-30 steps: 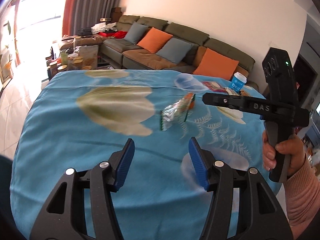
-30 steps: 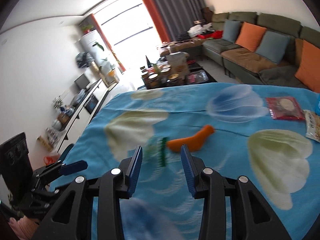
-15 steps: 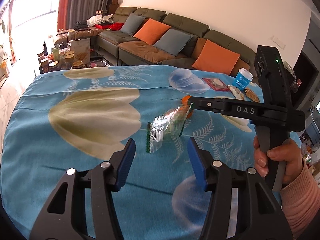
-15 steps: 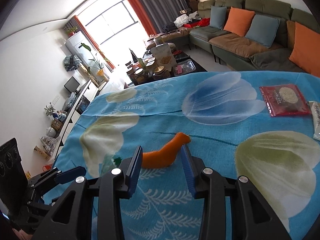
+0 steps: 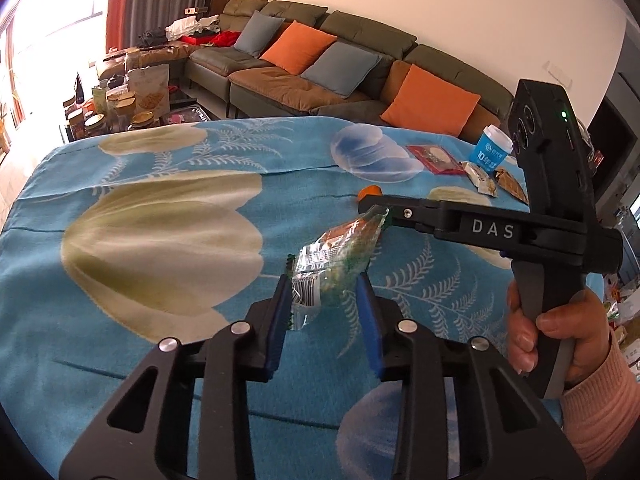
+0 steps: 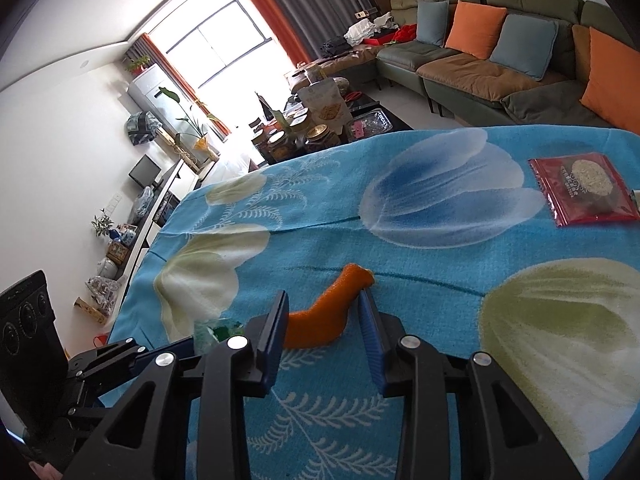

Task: Collect trash
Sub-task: 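Grasp a clear green-striped wrapper with the left tool while the right tool grasps an orange peel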

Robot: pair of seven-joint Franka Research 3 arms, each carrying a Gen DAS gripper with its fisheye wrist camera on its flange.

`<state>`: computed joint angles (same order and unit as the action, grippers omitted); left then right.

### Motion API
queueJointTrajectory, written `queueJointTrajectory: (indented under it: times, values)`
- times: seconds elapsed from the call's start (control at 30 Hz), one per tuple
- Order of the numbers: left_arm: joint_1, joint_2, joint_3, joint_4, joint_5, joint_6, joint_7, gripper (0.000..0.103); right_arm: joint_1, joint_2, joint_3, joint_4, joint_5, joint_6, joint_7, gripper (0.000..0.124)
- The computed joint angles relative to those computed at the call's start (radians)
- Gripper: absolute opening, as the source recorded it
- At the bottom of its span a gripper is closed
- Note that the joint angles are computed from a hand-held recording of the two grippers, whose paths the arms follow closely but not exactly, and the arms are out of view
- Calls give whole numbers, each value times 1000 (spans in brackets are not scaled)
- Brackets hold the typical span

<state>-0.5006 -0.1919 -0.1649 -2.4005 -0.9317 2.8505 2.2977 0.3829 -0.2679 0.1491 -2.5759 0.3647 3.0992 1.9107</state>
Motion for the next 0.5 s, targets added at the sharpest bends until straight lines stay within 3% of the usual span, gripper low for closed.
queueJointTrajectory:
  times: [0.17,0.2,0.27,0.5]
  values:
    - [2,2,-2,0,-6,1,7,30,32,-2,-23,0,26,8,-33,23]
    - [-2,0,2,0,-18,-3,19,21,37,-2,-27,-1,32,11,-38,21]
    - [-2,-6,0,-6,-23,-1,24,21,42,-7,-30,-5,42,17,-44,12]
    - [-16,-33,10,-32,-41,6,45,20,62,-16,-38,-17,74,29,-68,11]
